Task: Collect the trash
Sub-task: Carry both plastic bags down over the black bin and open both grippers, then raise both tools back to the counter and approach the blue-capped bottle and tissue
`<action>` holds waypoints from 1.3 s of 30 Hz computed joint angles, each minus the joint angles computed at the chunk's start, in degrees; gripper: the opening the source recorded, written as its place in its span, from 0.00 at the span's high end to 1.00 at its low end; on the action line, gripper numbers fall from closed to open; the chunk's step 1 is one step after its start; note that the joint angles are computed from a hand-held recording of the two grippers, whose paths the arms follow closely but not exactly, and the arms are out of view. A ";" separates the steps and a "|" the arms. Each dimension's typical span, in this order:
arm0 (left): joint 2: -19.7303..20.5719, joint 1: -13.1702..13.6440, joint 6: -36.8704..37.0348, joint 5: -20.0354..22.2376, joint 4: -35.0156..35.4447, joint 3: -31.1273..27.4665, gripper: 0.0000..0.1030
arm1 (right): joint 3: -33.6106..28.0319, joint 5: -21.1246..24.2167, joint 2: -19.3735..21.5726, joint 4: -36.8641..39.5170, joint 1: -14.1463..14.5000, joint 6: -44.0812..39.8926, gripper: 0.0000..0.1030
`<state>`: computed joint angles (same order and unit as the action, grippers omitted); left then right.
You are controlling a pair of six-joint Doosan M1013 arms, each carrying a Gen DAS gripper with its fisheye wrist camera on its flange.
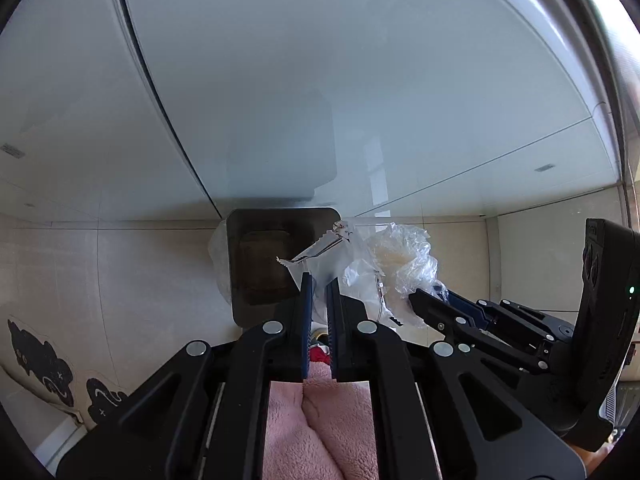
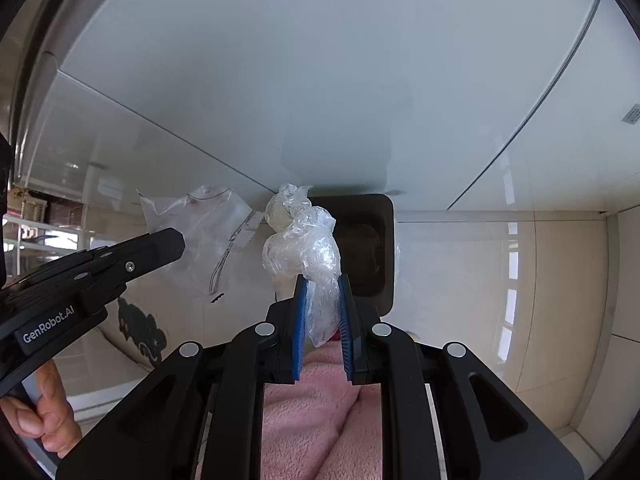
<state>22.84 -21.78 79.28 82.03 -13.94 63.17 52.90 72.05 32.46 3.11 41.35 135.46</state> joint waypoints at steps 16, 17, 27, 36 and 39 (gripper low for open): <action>3.65 1.15 0.23 2.51 -4.36 0.95 0.86 | 0.21 -1.16 4.61 3.17 -0.40 -0.89 0.67; 3.92 1.20 0.09 2.66 -4.16 0.43 0.82 | 0.17 -1.01 4.62 2.72 -0.38 -0.96 0.58; 3.70 0.85 -0.55 2.66 -1.44 -1.14 0.50 | -1.15 1.22 4.31 0.80 -0.45 -2.44 0.43; -1.14 0.96 -2.71 0.22 2.19 -3.66 0.20 | -0.63 -0.58 -1.98 -3.85 -0.97 -1.43 0.04; -2.23 0.65 -3.05 0.31 3.65 -6.14 0.17 | -2.69 -0.47 -3.44 -5.86 -1.07 -1.01 0.03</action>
